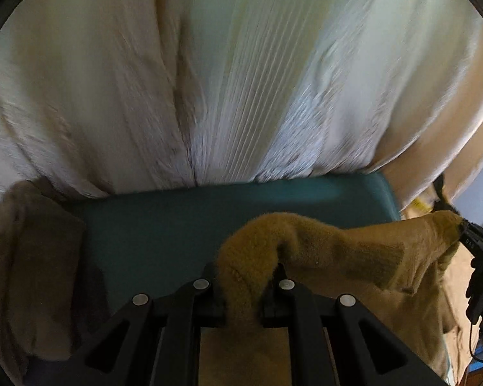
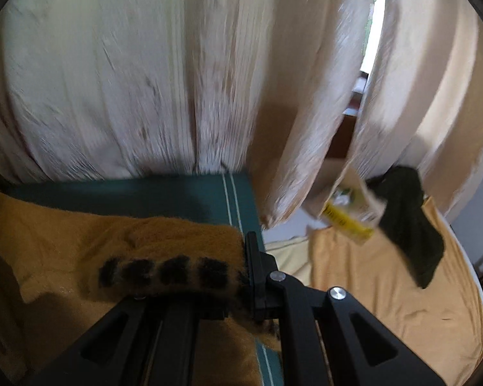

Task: Fold clothes
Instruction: 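Lower the held sweater flat onto the teal surface with both grippers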

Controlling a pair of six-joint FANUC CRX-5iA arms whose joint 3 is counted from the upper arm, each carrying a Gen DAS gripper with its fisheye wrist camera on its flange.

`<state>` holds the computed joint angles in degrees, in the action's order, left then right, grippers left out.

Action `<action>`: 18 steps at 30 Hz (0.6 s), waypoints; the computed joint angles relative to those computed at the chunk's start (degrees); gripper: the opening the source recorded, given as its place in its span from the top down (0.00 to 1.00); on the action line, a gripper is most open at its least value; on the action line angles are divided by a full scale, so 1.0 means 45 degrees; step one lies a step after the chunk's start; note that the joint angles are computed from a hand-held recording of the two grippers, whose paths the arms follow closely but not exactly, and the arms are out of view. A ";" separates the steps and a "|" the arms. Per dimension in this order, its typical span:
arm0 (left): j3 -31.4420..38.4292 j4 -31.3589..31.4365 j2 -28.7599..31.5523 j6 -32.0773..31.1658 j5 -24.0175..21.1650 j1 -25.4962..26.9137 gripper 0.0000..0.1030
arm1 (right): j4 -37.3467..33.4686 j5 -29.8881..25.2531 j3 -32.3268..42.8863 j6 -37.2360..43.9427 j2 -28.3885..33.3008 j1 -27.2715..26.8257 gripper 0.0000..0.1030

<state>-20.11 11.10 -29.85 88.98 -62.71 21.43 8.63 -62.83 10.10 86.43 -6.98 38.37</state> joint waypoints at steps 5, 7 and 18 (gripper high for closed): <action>0.0012 -0.0068 0.1892 0.0011 0.0301 -0.0247 0.88 | -0.0494 -0.0635 0.0503 0.0137 0.1199 -0.0199 0.83; 0.0020 0.0037 0.2601 -0.0055 0.0231 -0.0230 0.88 | -0.0458 -0.0801 0.0562 0.0077 0.1547 -0.0189 0.67; -0.1994 0.2278 0.1430 -0.1335 0.0113 0.1656 0.48 | 0.0245 -0.0665 -0.0516 0.0095 0.0841 0.0189 0.27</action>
